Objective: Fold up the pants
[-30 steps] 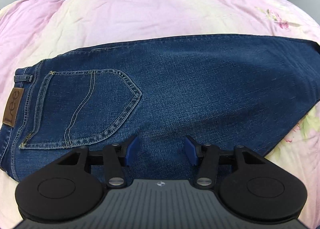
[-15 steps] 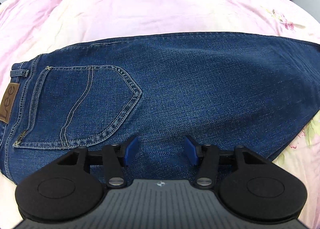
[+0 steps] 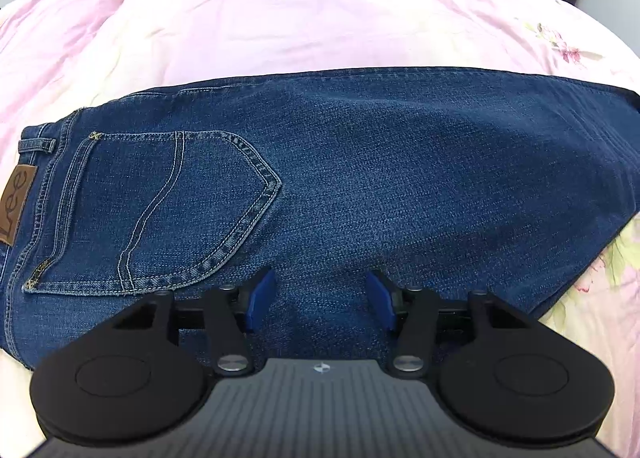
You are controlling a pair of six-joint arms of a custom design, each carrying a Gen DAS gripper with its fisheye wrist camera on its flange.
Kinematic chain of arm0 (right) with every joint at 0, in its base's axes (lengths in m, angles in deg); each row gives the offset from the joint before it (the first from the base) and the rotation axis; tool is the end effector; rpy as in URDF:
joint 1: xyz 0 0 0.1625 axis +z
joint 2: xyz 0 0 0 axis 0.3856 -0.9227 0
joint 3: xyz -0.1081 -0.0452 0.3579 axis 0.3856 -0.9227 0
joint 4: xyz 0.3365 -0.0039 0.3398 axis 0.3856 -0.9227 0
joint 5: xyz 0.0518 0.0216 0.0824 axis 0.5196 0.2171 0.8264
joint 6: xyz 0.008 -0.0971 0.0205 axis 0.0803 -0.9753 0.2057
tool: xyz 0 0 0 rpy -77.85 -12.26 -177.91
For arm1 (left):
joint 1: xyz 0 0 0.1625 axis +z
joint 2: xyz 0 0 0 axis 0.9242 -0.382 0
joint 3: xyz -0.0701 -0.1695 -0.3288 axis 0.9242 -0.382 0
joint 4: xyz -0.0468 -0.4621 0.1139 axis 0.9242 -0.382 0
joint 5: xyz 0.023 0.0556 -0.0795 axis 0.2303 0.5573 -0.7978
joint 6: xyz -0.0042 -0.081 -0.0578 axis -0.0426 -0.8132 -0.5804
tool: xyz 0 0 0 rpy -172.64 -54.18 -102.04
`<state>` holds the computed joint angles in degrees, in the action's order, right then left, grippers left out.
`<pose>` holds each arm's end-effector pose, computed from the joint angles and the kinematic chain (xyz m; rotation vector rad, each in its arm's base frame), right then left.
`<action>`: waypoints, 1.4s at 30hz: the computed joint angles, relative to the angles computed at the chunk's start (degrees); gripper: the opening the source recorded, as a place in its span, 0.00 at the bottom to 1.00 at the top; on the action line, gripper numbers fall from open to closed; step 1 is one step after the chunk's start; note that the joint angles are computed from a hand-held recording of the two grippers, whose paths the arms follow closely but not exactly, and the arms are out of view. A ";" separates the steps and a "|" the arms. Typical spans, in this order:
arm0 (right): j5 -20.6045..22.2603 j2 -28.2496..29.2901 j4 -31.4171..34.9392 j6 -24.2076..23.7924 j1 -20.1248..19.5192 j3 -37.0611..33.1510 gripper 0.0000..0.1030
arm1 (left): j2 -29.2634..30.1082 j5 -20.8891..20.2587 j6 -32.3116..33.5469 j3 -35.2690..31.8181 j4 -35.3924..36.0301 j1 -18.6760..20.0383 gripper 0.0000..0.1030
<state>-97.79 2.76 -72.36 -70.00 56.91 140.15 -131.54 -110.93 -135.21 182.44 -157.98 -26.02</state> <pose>-0.0457 -0.7183 0.4586 0.4678 -2.1372 0.6636 -0.2831 -0.5353 0.1543 0.1380 2.2277 -0.6034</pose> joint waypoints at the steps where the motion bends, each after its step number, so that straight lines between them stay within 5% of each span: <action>1: -1.55 1.96 -0.62 1.87 -0.09 -1.86 0.21 | -0.06 0.10 0.19 0.12 -0.04 -0.08 0.60; 7: -3.84 13.95 -8.05 1.54 0.80 -16.32 0.21 | 0.20 -0.13 -0.75 -0.19 -0.46 0.45 0.60; 12: -2.69 16.19 -10.23 2.45 1.26 -19.90 0.21 | -0.61 0.39 0.88 0.84 -1.56 -0.04 0.60; 20: 1.93 -0.85 -6.94 5.00 1.85 2.08 0.22 | -6.38 1.71 3.44 7.20 -7.11 -5.13 0.60; 25: 5.00 -11.13 0.48 8.99 5.13 16.47 0.22 | -9.82 -2.40 3.36 10.31 -6.33 -8.34 0.60; 31: 10.47 -18.99 7.88 8.24 10.06 29.71 0.22 | -13.17 -4.97 -10.97 13.77 0.14 -10.41 0.60; 37: 13.49 -21.49 8.73 5.93 14.58 38.88 0.22 | -12.56 -0.43 -18.68 15.54 -4.54 -10.00 0.57; 42: 16.73 -20.81 6.61 5.39 18.15 43.18 0.22 | -8.86 -1.34 -23.12 11.42 0.61 -7.84 0.15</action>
